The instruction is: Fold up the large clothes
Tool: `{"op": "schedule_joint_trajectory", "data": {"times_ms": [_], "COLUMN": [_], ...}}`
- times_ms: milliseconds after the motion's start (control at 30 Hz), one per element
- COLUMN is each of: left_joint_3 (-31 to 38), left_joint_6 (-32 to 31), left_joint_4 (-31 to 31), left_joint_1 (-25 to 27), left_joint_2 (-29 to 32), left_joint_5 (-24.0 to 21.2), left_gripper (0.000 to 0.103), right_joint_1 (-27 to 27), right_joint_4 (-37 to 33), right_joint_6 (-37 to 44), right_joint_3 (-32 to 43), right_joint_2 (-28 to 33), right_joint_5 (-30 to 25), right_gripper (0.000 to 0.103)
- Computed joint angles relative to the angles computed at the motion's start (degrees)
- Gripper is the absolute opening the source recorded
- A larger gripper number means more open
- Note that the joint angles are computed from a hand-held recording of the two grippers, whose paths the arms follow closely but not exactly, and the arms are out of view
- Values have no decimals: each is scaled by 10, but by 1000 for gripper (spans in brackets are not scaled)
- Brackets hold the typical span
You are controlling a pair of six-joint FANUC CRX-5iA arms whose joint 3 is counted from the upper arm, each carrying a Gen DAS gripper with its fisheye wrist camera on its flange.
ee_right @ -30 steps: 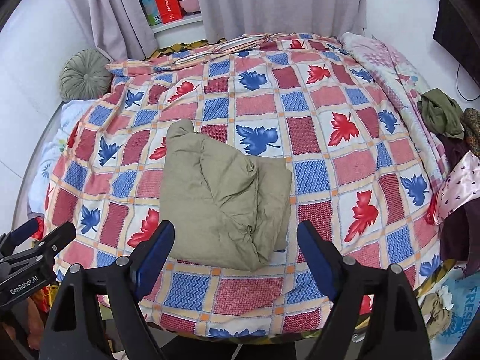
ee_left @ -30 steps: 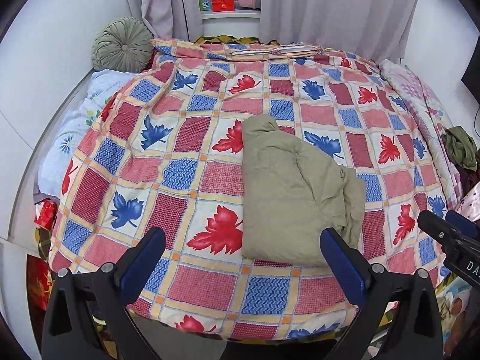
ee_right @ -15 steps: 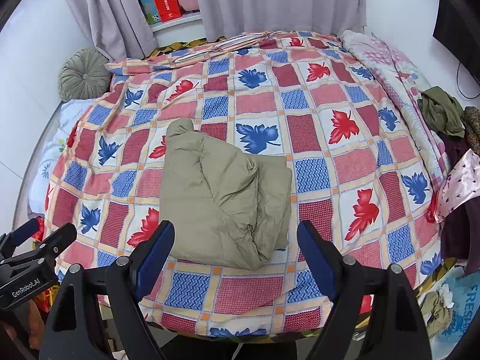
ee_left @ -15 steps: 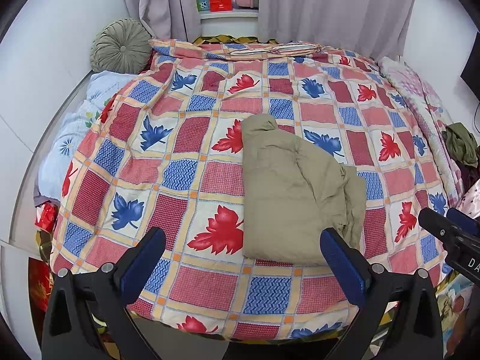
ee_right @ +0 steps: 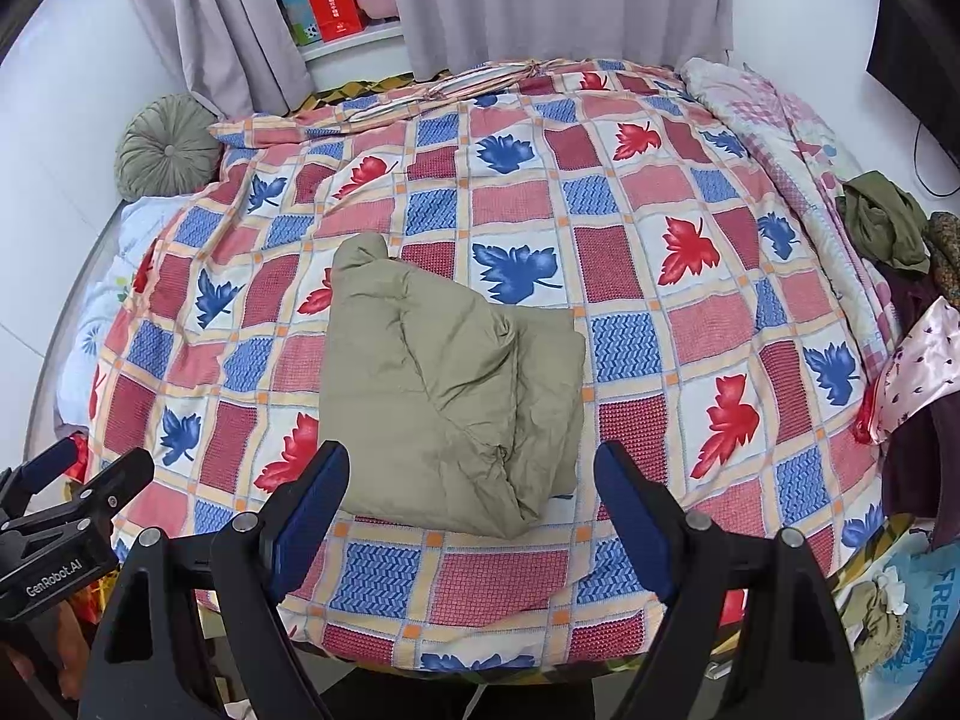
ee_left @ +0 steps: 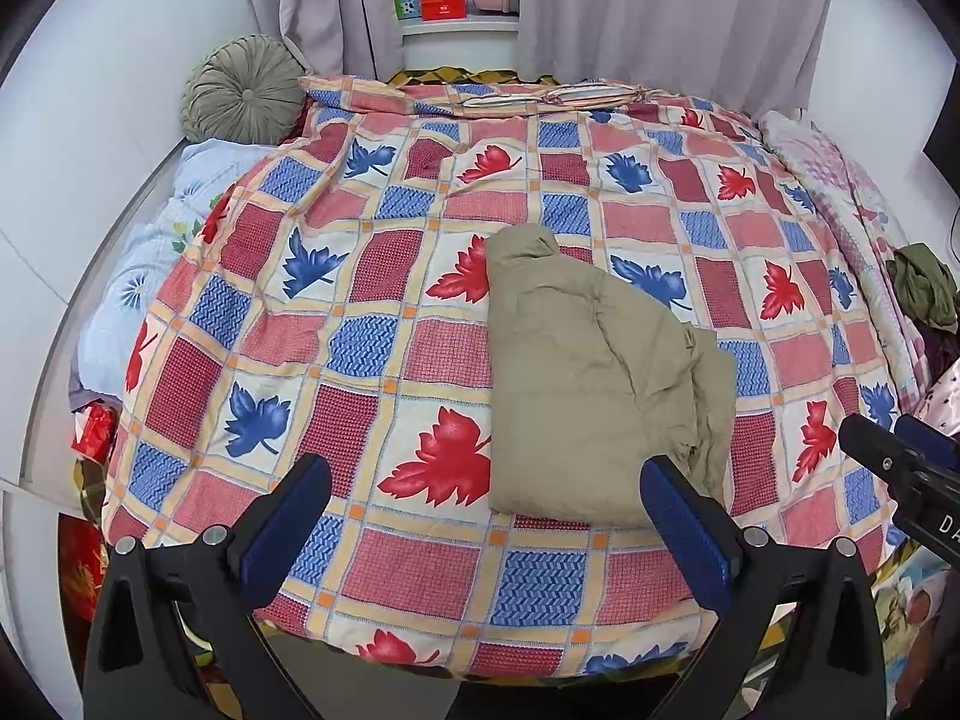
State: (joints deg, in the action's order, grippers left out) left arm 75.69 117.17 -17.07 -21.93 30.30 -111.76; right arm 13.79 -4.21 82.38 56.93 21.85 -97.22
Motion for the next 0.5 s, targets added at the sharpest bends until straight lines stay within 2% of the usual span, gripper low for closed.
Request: {"op": "schedule_joint_trajectory", "data": {"times_ms": [500], "left_joint_3": [12], "left_joint_6": [-2], "left_joint_4": [-3], "left_joint_1": [-2], "left_joint_2": [6], "left_joint_5": [-6], "left_gripper": [103], "right_joint_1": [-3], "right_joint_4": [-4], "right_joint_6": [4], "right_joint_3": [3], "right_joint_2": [2], "right_joint_5": [-3], "right_gripper": [86]}}
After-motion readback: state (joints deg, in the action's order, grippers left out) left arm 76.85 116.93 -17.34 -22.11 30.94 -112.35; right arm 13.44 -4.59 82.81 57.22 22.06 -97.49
